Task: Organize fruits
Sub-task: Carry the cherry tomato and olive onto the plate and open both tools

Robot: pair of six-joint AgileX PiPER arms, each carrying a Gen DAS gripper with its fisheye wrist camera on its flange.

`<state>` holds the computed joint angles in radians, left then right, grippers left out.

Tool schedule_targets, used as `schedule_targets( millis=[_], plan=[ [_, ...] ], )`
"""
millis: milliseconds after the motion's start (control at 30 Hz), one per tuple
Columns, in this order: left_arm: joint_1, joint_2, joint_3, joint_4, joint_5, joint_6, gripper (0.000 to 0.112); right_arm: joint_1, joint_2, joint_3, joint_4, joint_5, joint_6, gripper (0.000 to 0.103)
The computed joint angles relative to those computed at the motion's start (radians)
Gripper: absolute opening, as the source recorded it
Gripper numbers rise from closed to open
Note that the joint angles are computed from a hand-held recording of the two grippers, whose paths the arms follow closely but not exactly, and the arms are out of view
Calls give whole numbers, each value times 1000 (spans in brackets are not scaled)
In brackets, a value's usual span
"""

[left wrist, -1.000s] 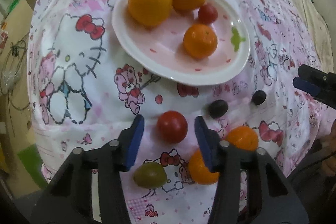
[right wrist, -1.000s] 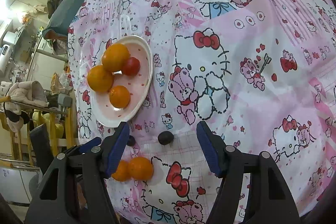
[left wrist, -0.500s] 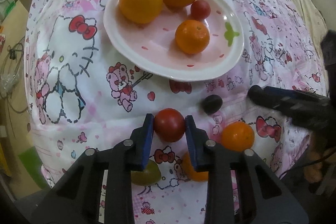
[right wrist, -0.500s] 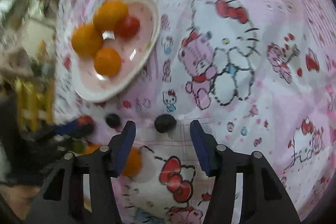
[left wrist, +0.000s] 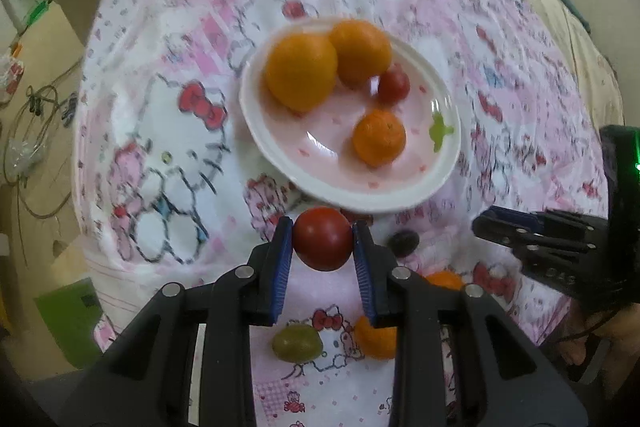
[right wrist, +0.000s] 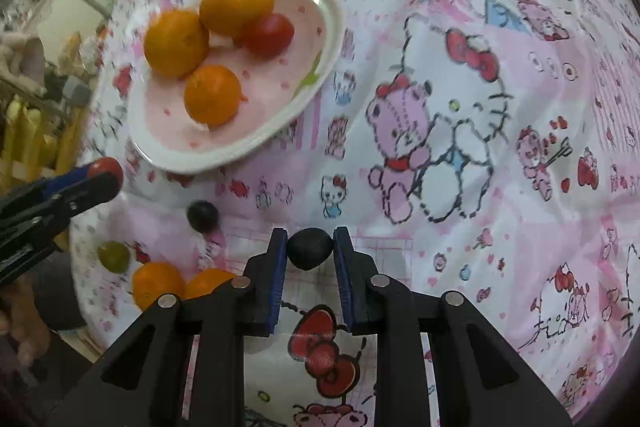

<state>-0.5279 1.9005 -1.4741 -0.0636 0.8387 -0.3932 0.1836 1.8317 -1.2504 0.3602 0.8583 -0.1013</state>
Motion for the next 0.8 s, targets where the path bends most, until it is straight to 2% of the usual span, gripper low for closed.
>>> schedule_targets(
  millis=[167, 400, 600, 800],
  plan=[
    [15, -38, 13, 66, -62, -69, 26, -90, -56, -22, 117, -8, -75, 25],
    [41, -11, -5, 42, -113, -59, 26, -179, -45, -71, 251, 8, -179, 25],
    [39, 95, -122, 47, -85, -21, 26, -164, 90, -208, 280, 46, -156, 25],
    [38, 188, -231, 27, -26, 0, 26, -120, 190, -320, 290, 85, -135, 25]
  ],
)
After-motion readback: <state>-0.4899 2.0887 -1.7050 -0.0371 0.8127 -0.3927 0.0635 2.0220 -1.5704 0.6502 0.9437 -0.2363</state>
